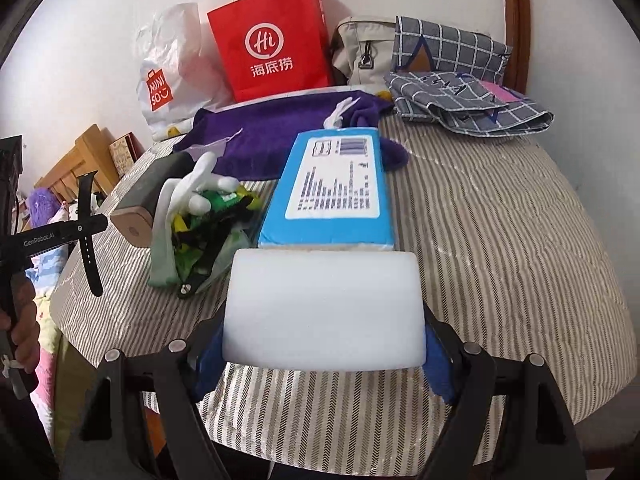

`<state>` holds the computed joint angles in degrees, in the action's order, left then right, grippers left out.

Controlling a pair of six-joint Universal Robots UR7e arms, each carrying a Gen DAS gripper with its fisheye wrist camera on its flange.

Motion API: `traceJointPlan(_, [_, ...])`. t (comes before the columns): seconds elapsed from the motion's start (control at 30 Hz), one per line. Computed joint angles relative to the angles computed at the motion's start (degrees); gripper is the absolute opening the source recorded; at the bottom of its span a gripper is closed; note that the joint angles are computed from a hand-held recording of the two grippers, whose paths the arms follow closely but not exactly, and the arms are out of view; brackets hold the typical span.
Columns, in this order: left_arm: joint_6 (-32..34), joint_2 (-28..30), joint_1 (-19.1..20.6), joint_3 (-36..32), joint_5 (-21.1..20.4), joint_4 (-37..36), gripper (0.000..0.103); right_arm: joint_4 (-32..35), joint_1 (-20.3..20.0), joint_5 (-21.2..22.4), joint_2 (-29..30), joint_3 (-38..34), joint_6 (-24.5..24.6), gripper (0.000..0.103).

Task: Organize soft objects

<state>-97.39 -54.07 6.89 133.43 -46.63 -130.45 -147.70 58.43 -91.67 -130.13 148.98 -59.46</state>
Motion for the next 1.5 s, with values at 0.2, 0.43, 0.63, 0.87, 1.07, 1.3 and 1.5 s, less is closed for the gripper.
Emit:
traceJointPlan(0.2, [-0.6,-1.5,0.2,-1.4,1.1,3.6,0.015,-0.3,3.8,-1.3,1.6,-1.9,2.6,0.080])
traceJointPlan(0.43, [-1.1,-3.3,1.3,-4.1,4.0,9.6,0.015,-2.5,10.2,-4.2,5.7,-5.1,7.6,0.080])
traceJointPlan(0.63, [0.4,-4.3,2.9,-6.4,6.4,12.8,0.015,-5.7,16.1,-7.0,10.8,-7.7,11.7,0.080])
traceJointPlan(0.87, [2.8,-4.9,5.1,-9.0,9.4,14.9,0.015,-8.8,21.5,-10.1,17.1,-10.9,15.5,0.080])
traceJointPlan(1.07, [6.2,-5.3,7.4,-9.9,10.7,12.6,0.015,-10.5,24.3,-11.9,21.3,-13.1,16.9,0.080])
traceJointPlan(1.3, [10.1,-5.5,10.5,-10.7,12.0,9.2,0.015,-11.2,26.5,-13.7,26.7,-16.6,18.4,0.080])
traceJointPlan(1.5, [13.2,-4.9,13.3,-12.3,12.9,8.3,0.015,-12.1,27.8,-14.5,31.4,-19.3,19.2,0.080])
